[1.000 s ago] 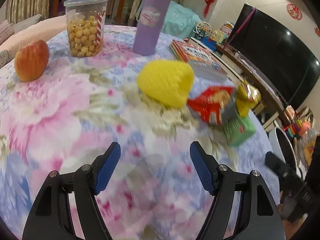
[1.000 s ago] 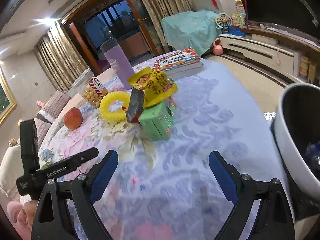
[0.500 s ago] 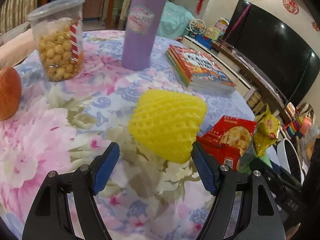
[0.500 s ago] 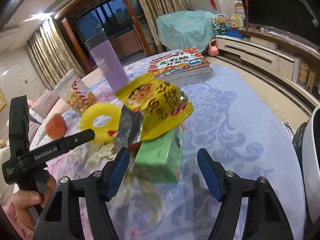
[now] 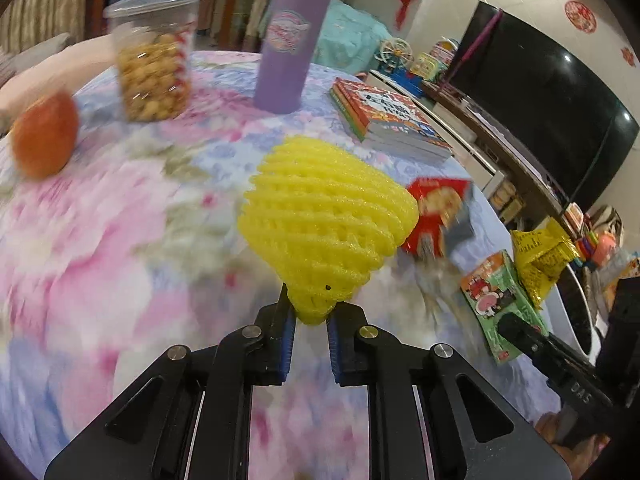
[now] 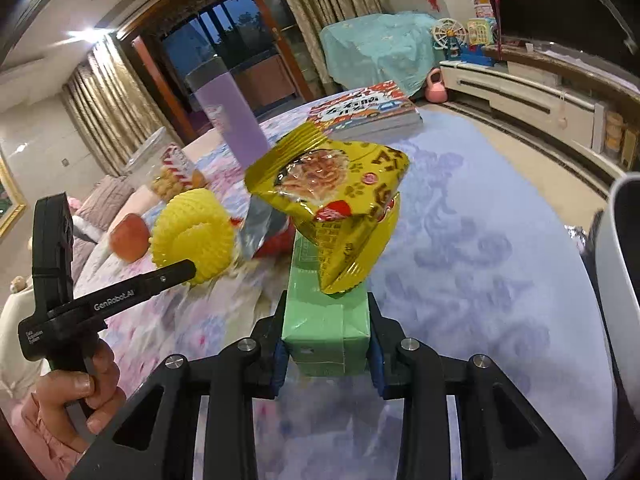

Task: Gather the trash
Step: 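Grasp the yellow foam net with the left tool while the right tool grasps the green juice carton, then carry the yellow foam net and green carton over the trash bin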

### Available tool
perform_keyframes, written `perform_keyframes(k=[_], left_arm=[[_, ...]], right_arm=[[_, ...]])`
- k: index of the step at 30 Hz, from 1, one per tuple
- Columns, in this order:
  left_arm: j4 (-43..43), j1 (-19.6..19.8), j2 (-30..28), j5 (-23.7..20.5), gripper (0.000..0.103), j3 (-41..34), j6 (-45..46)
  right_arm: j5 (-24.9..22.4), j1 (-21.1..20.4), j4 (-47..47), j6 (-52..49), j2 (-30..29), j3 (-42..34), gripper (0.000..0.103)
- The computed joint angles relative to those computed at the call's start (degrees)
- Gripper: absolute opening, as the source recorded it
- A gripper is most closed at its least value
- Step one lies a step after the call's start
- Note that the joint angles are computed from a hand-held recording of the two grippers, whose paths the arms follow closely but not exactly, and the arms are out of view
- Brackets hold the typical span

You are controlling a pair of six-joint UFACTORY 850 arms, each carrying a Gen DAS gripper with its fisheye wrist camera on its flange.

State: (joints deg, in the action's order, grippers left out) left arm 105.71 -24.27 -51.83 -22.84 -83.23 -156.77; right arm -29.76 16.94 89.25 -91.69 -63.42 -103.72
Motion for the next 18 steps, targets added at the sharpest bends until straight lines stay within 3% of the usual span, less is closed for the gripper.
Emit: perform_keyframes(k=[6, 10, 18], left_arm=[[-10.46, -5.08, 2.22, -2.39, 0.013, 3.79, 2.21], [-12.28, -7.02, 2.75, -2.83, 0.013, 4.84, 0.81], [-9.53, -9.37, 3.33, -2.87, 0.013, 4.3, 1.48]], right_arm=[[-7.09, -2.25, -1.86, -0.34, 1.86, 4.17, 0.033], [-10.24, -3.19, -3.65, 0.06, 2.56, 5.44, 0.032], [-10.29, -4.54, 0.16, -5.29, 6.72, 12.15, 0.032]])
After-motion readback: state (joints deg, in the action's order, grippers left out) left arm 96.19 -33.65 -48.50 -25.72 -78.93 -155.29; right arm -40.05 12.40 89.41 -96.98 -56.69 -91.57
